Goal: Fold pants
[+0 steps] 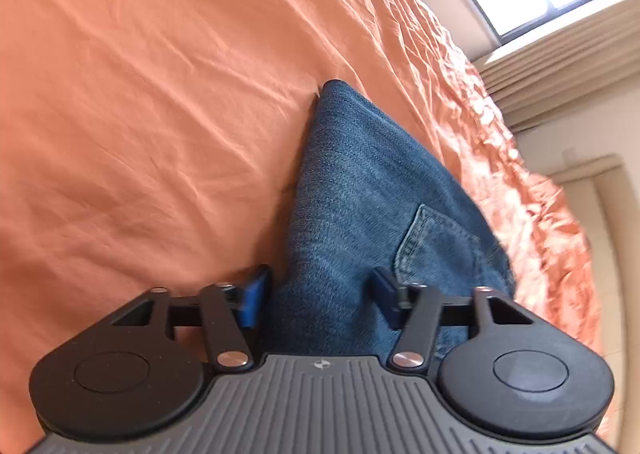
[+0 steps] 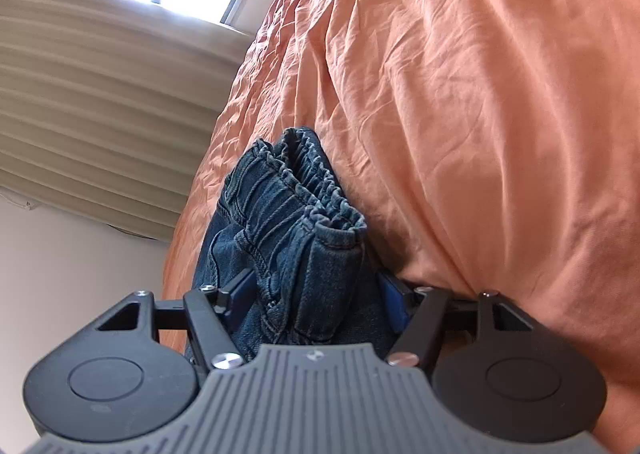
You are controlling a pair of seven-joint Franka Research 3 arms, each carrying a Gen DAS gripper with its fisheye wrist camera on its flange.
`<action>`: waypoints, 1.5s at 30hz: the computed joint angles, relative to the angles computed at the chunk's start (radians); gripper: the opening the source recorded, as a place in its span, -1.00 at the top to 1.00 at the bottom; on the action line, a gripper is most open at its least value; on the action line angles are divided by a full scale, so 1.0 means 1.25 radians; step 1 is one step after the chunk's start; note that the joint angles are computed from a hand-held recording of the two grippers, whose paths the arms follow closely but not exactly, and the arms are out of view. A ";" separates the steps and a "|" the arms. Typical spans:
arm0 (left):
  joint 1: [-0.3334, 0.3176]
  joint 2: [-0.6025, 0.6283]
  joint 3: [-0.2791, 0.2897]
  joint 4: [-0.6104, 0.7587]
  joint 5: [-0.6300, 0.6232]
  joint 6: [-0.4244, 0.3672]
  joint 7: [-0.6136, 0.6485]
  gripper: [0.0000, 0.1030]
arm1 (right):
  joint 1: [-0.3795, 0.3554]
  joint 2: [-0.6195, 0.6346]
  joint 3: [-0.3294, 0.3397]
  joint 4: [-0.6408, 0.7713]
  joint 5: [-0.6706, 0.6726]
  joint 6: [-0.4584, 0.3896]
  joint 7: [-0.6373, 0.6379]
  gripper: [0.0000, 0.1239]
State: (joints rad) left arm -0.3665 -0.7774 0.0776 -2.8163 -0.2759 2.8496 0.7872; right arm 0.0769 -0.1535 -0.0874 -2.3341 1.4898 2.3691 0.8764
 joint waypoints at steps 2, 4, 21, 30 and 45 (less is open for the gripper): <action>-0.015 0.000 0.015 -0.011 -0.008 0.035 0.012 0.38 | -0.001 0.000 -0.003 -0.001 0.013 -0.010 -0.013 0.27; -0.011 -0.005 0.011 -0.010 0.004 0.036 0.020 0.61 | -0.005 -0.001 -0.009 0.001 0.016 -0.039 -0.032 0.49; 0.179 -0.160 0.003 0.157 0.188 -0.374 0.227 0.82 | 0.130 -0.136 0.054 0.024 -0.032 -0.002 -0.060 0.68; 0.352 -0.310 0.070 0.149 0.273 -0.555 0.329 0.82 | 0.283 -0.122 0.142 0.037 -0.007 0.091 -0.052 0.68; 0.474 -0.395 0.164 -0.015 0.189 -0.544 0.423 0.21 | 0.338 -0.078 0.184 -0.020 -0.317 0.213 0.273 0.63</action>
State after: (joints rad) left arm 0.2263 -1.2705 0.2831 -2.8355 -0.0397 2.1699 1.3158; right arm 0.4997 -0.2504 0.1425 -2.3595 1.0939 2.6359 1.2179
